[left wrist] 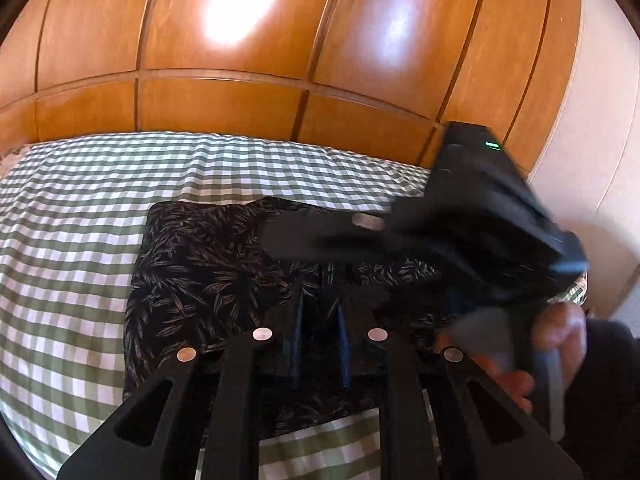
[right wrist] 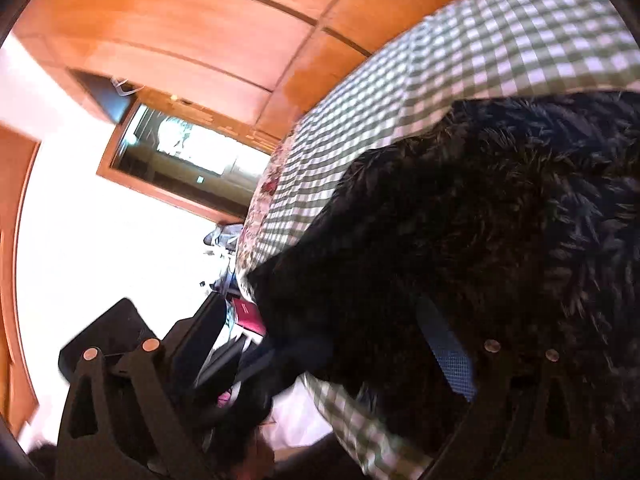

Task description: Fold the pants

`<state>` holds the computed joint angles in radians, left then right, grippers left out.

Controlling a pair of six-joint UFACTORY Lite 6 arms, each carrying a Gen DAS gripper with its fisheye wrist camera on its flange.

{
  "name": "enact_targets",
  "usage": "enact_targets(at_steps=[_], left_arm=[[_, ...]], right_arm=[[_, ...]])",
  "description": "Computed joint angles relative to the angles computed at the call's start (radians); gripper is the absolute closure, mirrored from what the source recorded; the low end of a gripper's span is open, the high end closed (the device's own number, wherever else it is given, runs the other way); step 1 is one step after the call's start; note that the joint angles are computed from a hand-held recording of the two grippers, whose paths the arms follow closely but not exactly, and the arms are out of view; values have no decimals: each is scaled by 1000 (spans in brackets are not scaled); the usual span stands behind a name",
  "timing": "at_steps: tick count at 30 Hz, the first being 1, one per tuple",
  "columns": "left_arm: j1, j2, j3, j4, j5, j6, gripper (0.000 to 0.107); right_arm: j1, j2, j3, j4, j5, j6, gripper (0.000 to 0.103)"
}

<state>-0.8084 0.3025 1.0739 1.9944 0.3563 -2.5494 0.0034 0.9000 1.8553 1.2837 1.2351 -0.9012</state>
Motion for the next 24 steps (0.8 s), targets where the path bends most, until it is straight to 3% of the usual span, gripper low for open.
enact_targets(at_steps=[4,6,8,9,10,11,14,19,21,24], left_arm=[[-22,20,15,-60,21,67,94],[-36,31,30,-125,40,142,94],[-51,37,40,-196,58,209,94],[-50,34,42,-229,53,251,93],[-52,17,29,-239,53,266,90],[-50,-25,-4,-212,40,240,83],[-20,-183,-138,8,-18,17,72],[124,-446,-351,20,-20,-119,70],[173,-456,-368,-36,-10,-93,70],[214,-407,-346,22,-20,-156,70]], right_arm=[[23,131,178,7,-20,128,10],[20,195,300,-17,-24,196,27],[29,247,411,-63,-33,264,51],[37,237,412,-82,-59,260,61],[46,199,372,-108,-72,239,77],[55,181,371,-136,-97,232,89],[65,137,362,-168,-137,202,92],[72,36,354,-222,-156,141,93],[63,-3,356,-244,-144,131,93],[33,-46,373,-261,-116,110,93]])
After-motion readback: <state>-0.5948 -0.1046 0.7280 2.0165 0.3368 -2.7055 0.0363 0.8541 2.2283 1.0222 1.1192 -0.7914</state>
